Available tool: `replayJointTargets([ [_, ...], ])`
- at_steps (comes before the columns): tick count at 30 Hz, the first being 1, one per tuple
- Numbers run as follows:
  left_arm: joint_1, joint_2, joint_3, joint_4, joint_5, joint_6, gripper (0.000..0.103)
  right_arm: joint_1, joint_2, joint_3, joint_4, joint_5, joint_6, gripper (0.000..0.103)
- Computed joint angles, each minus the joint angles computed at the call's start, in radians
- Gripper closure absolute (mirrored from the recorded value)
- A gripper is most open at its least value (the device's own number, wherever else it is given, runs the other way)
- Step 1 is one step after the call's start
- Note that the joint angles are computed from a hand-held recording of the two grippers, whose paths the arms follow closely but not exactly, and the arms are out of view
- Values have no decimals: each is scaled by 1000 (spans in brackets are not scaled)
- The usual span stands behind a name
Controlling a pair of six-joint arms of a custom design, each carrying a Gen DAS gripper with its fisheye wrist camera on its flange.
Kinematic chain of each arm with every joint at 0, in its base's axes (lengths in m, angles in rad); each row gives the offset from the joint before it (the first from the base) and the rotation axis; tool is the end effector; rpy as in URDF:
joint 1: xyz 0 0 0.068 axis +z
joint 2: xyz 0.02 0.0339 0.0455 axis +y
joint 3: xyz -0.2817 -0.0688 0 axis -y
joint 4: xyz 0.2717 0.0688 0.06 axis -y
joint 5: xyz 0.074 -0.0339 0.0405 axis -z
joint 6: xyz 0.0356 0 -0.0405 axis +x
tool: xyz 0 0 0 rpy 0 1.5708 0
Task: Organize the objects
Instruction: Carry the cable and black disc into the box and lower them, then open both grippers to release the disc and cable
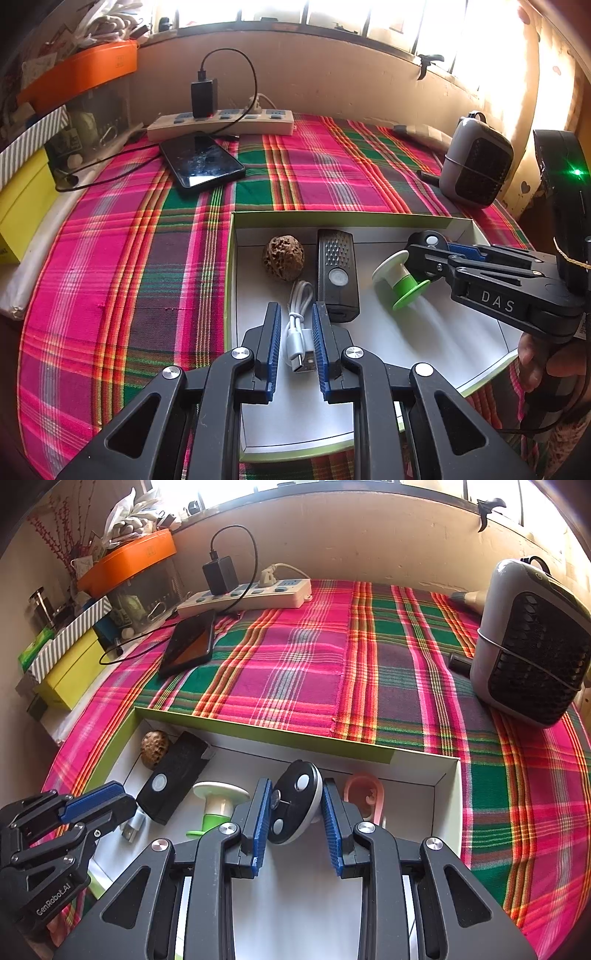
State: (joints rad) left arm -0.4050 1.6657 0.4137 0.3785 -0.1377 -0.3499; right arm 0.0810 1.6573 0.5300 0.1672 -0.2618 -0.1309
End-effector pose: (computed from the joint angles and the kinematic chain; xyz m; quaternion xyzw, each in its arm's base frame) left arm 0.2400 -0.0976 0.0710 0.0023 0.9379 -0.0655 0.3407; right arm 0.2756 0.0316 0.0857 -0.1390 0.9361 0.1170 0.3011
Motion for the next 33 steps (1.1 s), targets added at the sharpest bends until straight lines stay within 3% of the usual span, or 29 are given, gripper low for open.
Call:
replayJointTargets([
  [8, -4, 2, 2, -3, -5, -1, 87, -10, 5, 3, 3, -11, 14, 74],
  [16, 6, -9, -10, -1, -4, 0, 86, -10, -16, -16, 13, -22, 26, 64],
  [33, -44, -166, -97, -57, -44, -27, 80, -23, -161, -116, 18, -13, 72, 60],
])
